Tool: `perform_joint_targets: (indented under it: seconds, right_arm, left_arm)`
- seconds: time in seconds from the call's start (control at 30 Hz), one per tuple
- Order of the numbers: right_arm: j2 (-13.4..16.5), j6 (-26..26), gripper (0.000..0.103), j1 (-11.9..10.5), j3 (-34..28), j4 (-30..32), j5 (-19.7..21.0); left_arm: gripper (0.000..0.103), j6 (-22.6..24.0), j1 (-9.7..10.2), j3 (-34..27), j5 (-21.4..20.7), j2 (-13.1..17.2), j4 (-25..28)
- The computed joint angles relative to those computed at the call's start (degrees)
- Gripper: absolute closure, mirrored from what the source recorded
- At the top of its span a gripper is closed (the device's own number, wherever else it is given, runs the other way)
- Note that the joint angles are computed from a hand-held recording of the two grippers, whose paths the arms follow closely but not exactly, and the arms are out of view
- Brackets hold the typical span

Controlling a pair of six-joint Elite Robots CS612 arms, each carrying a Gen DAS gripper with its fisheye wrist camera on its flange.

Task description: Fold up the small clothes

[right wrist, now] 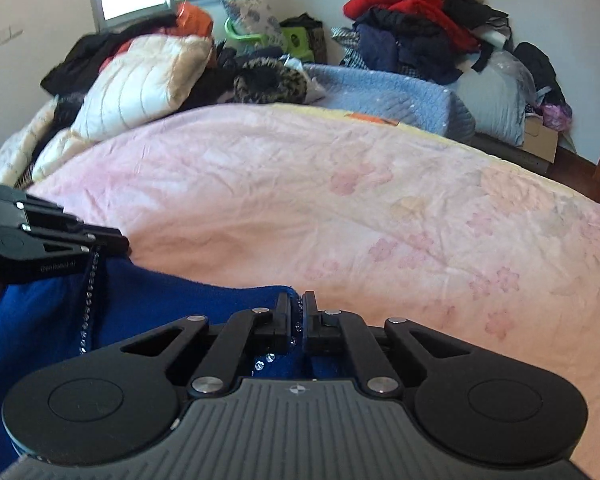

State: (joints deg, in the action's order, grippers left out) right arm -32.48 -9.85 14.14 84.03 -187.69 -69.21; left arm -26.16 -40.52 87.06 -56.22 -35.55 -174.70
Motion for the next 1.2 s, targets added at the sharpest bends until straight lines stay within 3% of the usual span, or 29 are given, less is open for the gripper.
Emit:
perform_joint_targets:
  seconds: [0.07, 0.17, 0.2, 0.3, 0.33, 0.37, 0.43, 0.5, 0.53, 0.6, 0.73, 0.8, 0.83, 0.93, 0.97, 1.03, 1.1, 1.17, 1.2]
  right_arm:
    - [0.26, 0.76, 0.096, -0.05, -0.16, -0.52, -1.32]
    - [1.56, 0.82, 0.095, 0.52, -1.63, 2.61, -4.55]
    - [2.04, 1.51, 0.093, 0.64, -1.78, 1.76, -4.99]
    - [1.89, 4.57, 0.061, 0.72, -1.45, 0.81, -4.86]
    - [1.29, 6.06, 0.044, 0.55, -0.84, 0.77, -4.04]
    - [0.74, 8.16, 0.036, 0.27, 0.41, -1.67, -3.48]
    - [-0.39, 12.83, 0.036, -0.89, 3.73, -8.55, 0.32]
    - [-1.51, 15.90, 0.036, -2.13, 6.50, -11.90, 4.15]
    - [-2.13, 16.35, 0.036, -2.42, 7.57, -12.09, 4.40]
    - [-3.08, 15.07, 0.036, -2.59, 8.94, -10.28, 4.08]
    - [-3.66, 7.50, 0.035, -1.25, 9.85, -8.65, -0.99]
    - [-3.42, 6.43, 0.035, -1.02, 9.81, -7.90, -0.58]
    - [-3.23, 6.39, 0.035, -1.03, 9.73, -7.45, 0.10]
    - [-2.77, 6.47, 0.035, -0.97, 9.70, -6.12, 1.02]
    - [-2.58, 6.56, 0.033, -0.90, 9.64, -5.73, 0.93]
    - [-2.02, 6.66, 0.031, -0.92, 9.89, -7.01, 1.20]
    - [-1.71, 5.93, 0.027, -0.89, 10.22, -8.64, 1.56]
    - [-1.49, 4.94, 0.023, -0.66, 10.38, -9.70, 1.21]
    - [-1.38, 4.29, 0.022, -0.51, 10.39, -10.12, 0.97]
  left_arm:
    - [0.100, -0.75, -0.32, -0.35, 4.17, 0.36, 0.38]
    - [0.100, -2.94, 0.31, -1.91, 2.59, 0.88, 7.94]
    - [0.100, -3.22, 0.26, -1.66, 3.28, 1.06, 7.66]
    - [0.099, -5.17, 0.03, 0.18, 3.37, 0.29, 4.61]
    - [0.099, -4.67, -0.02, 1.29, 1.56, -0.22, 1.58]
    - [0.099, -3.02, -0.17, 2.17, -0.07, -0.49, -1.67]
    - [0.096, 1.78, -0.89, 2.50, 0.34, -0.27, -5.09]
    - [0.092, 4.54, -1.41, 0.59, 3.77, 0.52, -1.16]
    - [0.090, 4.19, -1.08, -0.61, 3.08, 0.71, 2.41]
    - [0.089, 2.90, 0.06, -1.96, -2.36, 0.68, 6.59]
    - [0.088, 1.21, 0.50, -1.92, -3.96, 0.40, 5.82]
    - [0.086, 0.05, 0.81, -0.84, -5.98, -0.06, 2.51]
    - [0.083, -0.16, 0.92, -0.65, -6.90, -0.19, 1.98]
    - [0.034, 0.48, 0.79, -1.06, -7.45, 0.06, 2.92]
    - [0.032, 1.06, 0.61, -0.92, -7.10, 0.19, 2.09]
    - [0.032, 1.33, 0.38, -0.85, -6.94, 0.31, 1.95]
    - [0.033, -0.29, 0.32, -1.65, -6.28, 0.41, 5.71]
    - [0.053, -1.66, 0.55, -1.63, -6.94, 0.32, 6.22]
    - [0.083, -1.85, 0.65, -1.52, -7.45, 0.16, 6.17]
